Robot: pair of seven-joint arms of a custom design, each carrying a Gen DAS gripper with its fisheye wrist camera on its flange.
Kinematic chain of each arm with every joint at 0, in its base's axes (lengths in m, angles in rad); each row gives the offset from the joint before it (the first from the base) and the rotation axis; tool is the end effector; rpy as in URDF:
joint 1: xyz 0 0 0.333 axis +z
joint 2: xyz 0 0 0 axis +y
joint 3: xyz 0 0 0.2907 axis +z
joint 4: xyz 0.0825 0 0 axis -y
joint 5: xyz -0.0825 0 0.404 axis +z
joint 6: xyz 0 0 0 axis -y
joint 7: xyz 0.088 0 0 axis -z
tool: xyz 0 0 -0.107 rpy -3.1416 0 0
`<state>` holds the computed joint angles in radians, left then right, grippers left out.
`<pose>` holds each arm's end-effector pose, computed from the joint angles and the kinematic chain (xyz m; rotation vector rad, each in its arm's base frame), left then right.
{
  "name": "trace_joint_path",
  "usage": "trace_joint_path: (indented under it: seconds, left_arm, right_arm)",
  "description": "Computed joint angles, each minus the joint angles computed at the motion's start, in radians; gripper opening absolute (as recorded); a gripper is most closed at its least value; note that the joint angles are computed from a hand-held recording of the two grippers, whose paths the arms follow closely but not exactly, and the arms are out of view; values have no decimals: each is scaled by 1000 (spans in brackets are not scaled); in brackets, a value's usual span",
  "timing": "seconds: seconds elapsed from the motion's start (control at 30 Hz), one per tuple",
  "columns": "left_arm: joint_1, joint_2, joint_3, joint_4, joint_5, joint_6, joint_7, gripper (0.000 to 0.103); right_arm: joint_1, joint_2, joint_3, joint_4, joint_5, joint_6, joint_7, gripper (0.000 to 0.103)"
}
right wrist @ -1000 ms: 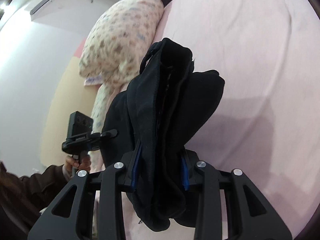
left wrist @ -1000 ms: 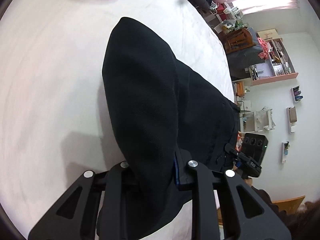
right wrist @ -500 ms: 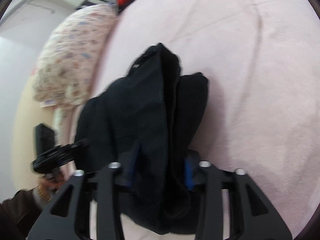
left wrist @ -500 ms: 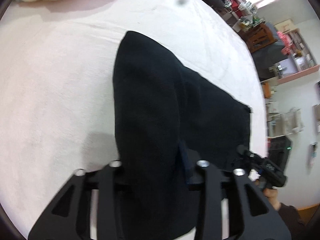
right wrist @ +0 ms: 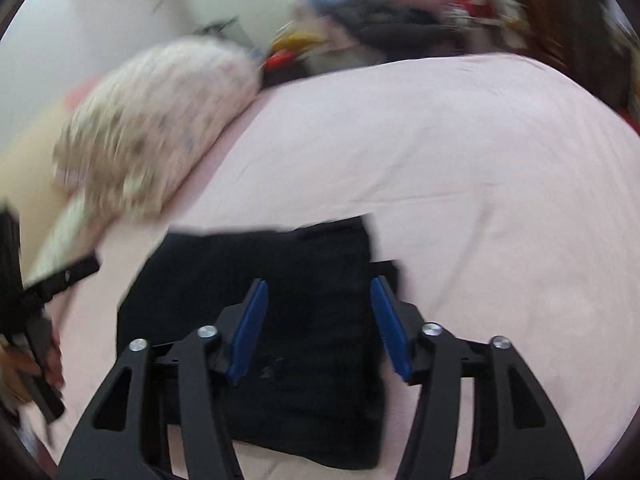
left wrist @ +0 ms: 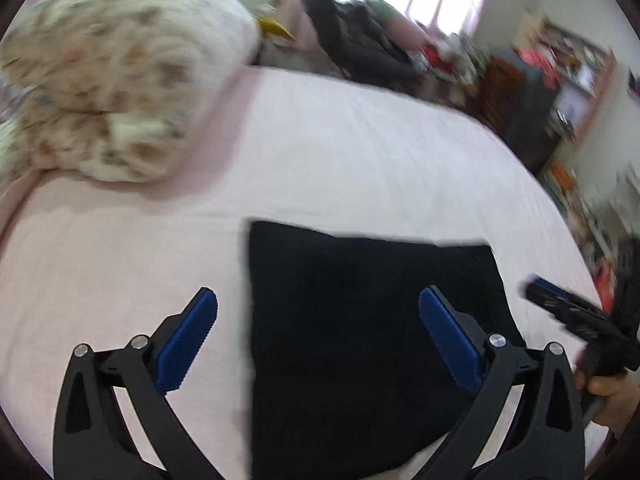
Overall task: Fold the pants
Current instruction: 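Lay the folded pants down on the bed and open both tools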
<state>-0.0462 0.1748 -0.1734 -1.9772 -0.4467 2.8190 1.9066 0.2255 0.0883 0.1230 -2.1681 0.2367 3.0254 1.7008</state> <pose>0.6372 -0.1159 0.4194 -1.7495 2.0663 -0.9324 0.5788 0.1904 0.4063 -1.6873 1.7050 -0.3644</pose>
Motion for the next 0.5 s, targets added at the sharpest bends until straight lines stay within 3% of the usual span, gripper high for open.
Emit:
trace_joint_path:
  seconds: [0.07, 0.17, 0.27, 0.37, 0.5]
  left_arm:
    - [-39, 20, 22, 5, 107, -29, -87, 101]
    - [-57, 39, 25, -7, 164, -52, -150, 101]
    - [-85, 69, 58, -17, 285, -80, -247, 101]
    - [-76, 114, 52, 16, 315, -145, -245, 101]
    - [-77, 123, 55, 13, 336, -121, -275, 101]
  right_arm:
    - [32, 29, -21, 24, -112, -12, 60, 55]
    - [85, 57, -70, 46, -317, -31, 212, 55]
    - [111, 118, -86, 114, -451, -144, 289, 55]
    - [150, 143, -121, 130, -631, -180, 380, 55]
    - [128, 145, -107, 115, -654, -147, 433, 55]
